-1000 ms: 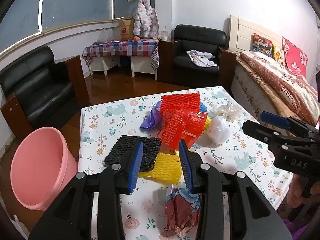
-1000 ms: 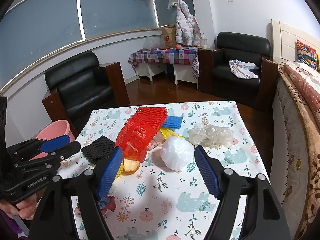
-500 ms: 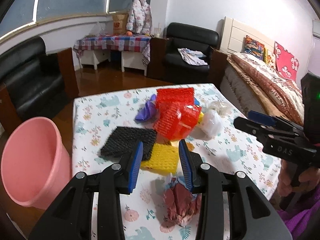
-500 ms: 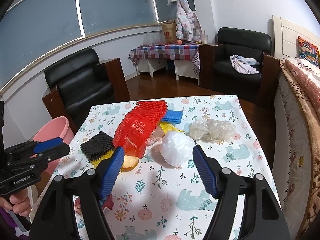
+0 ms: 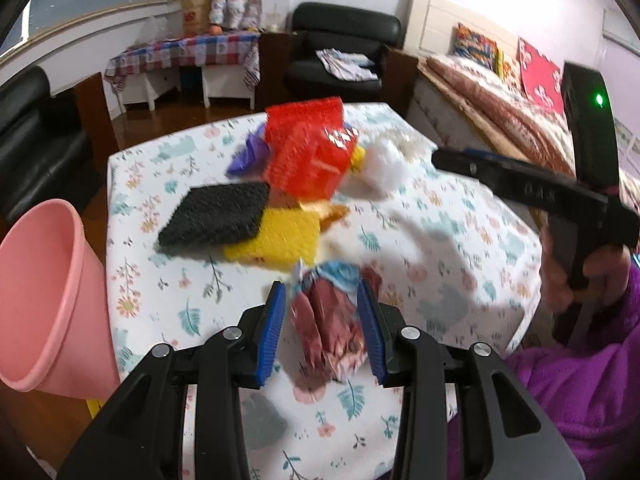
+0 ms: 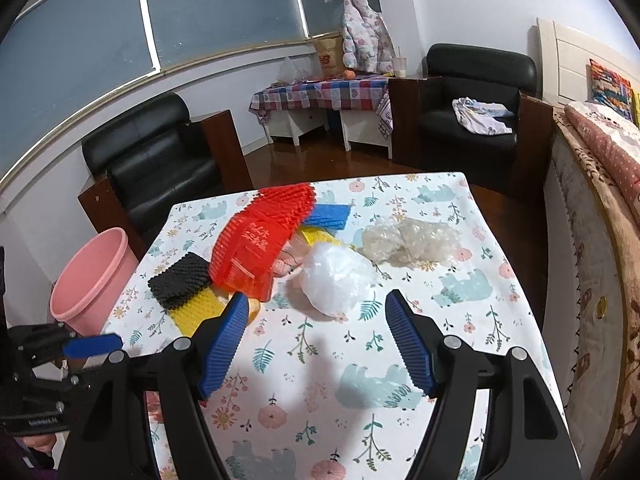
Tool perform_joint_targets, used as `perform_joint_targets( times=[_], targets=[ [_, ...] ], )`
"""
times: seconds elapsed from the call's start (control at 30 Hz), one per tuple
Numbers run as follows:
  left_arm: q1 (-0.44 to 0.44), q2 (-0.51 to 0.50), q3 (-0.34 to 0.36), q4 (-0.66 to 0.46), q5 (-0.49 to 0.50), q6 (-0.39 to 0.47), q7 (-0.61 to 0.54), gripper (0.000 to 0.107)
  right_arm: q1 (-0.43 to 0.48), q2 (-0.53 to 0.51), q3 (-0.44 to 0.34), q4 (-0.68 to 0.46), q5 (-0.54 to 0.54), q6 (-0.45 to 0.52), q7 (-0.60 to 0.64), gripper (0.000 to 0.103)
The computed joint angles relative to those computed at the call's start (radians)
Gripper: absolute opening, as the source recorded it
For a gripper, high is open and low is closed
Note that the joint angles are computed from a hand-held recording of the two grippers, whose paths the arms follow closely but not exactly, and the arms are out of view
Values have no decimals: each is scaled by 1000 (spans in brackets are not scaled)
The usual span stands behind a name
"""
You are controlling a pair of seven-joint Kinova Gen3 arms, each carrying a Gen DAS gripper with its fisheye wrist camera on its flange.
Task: Collect trash
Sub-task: 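Grasp the patterned wrapper with the left tool while the right tool grasps the white plastic bag, then carry both items to the pink bucket and open both tools to drop them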
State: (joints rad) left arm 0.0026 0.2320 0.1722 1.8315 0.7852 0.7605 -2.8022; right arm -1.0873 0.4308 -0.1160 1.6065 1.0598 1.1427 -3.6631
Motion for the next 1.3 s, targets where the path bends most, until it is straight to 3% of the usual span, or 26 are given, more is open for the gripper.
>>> perform_joint_targets(
  times=[0.37,0.4,0.43,0.47,0.53,0.87,1.07,1.2,1.3],
  targets=[
    [52,56,-7,-42,-194,8,170,38,18,-7,-3,35,-14,-36,-33,70],
    [36,60,2,-44,-181,19,161,37,20,-7,-3,39,-12,-43,-35,70],
    [23,60,9,-41,-168,21,147,26,23,-7,-2,41,-12,-50,-36,70],
    [12,59,14,-40,-156,26,134,21,26,-8,-2,44,-12,-55,-36,70],
    [5,55,16,-35,-144,19,127,18,33,-11,-1,49,-11,-70,-36,70],
    [-39,23,15,-11,5,13,19,17,107,-14,18,43,11,-184,4,68],
    [-40,29,5,-22,45,22,16,17,143,49,49,-46,-87,-184,134,63],
    [-47,32,3,-22,69,25,4,17,164,38,67,-11,-147,-265,141,31],
    [-50,34,3,-22,87,29,-9,17,140,21,84,19,-142,-287,101,21]
  ],
)
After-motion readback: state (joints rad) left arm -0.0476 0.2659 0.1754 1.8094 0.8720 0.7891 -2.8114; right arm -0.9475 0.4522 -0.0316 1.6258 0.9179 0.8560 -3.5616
